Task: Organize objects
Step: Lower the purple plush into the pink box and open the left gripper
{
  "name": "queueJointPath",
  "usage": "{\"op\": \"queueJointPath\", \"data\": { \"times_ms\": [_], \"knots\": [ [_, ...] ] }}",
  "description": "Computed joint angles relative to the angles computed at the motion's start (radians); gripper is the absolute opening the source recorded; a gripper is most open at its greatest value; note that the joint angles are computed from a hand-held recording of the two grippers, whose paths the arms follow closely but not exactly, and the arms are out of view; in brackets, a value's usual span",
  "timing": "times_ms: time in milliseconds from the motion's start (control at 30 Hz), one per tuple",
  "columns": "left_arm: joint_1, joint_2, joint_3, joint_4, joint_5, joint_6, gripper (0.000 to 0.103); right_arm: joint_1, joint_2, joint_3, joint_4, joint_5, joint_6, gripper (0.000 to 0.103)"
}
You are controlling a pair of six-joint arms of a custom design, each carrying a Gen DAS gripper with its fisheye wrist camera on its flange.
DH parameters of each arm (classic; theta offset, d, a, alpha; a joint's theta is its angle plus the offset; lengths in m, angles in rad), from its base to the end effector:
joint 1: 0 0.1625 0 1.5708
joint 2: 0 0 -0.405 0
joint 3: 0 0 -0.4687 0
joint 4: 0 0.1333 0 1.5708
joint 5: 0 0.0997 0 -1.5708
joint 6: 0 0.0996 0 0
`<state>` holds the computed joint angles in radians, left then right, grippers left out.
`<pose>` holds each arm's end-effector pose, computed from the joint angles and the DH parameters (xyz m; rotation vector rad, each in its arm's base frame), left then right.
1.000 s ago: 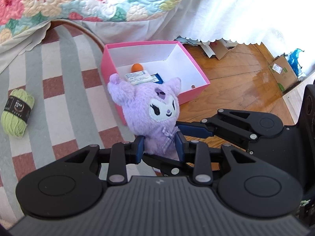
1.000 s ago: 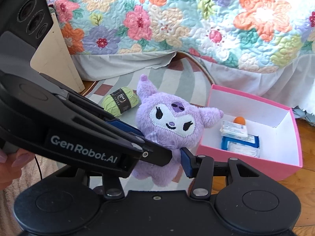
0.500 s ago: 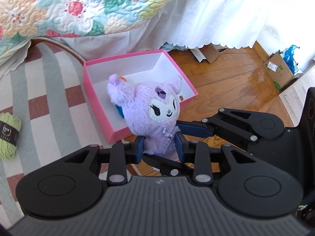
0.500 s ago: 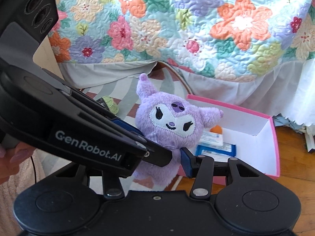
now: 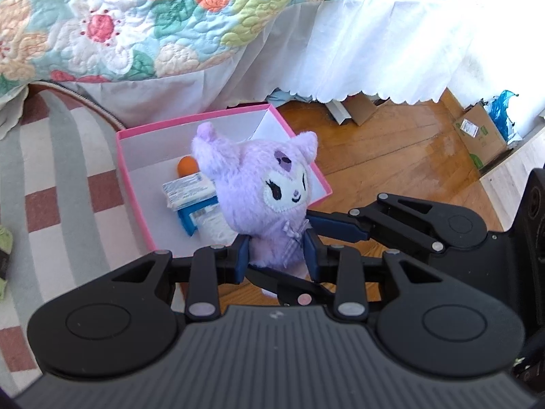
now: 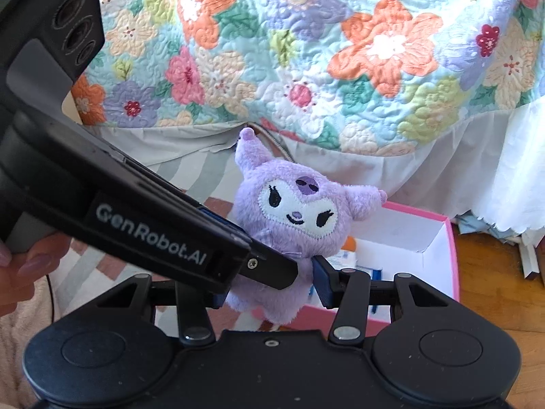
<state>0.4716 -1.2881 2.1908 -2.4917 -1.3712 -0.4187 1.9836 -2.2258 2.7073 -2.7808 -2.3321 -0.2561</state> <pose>-0.3802 -0.3657 0.0877 0.9989 2.8297 -0.2266 0.1759 -0.2407 0.2792 0.4198 -2.2677 0.9380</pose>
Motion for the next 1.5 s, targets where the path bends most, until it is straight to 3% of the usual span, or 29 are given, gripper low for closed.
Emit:
{"op": "queueJointPath", "data": {
  "times_ms": [200, 433, 833, 967, 1167, 1500],
  "knots": [
    [0.029, 0.105, -0.034, -0.086, -0.008, 0.035, 0.032, -0.136, -0.053, 0.011, -0.029, 0.084, -0.083, 0.054],
    [0.096, 0.240, -0.097, -0.154, -0.035, 0.057, 0.032, -0.349, -0.065, 0.010, -0.067, 0.237, -0.220, 0.054],
    [0.169, 0.399, -0.158, -0.259, -0.016, 0.065, 0.033, -0.566, 0.079, -0.004, -0.227, 0.378, -0.325, 0.054],
    [0.195, 0.440, -0.179, -0.285, -0.027, 0.041, 0.033, -0.607, 0.133, -0.018, -0.267, 0.396, -0.364, 0.054],
    [0.207, 0.500, -0.205, -0.316, -0.004, 0.051, 0.034, -0.644, 0.212, -0.043, -0.309, 0.388, -0.309, 0.054],
    [0.226, 0.542, -0.227, -0.314, -0.018, 0.025, 0.034, -0.690, 0.233, -0.048, -0.303, 0.405, -0.343, 0.054]
  ]
}}
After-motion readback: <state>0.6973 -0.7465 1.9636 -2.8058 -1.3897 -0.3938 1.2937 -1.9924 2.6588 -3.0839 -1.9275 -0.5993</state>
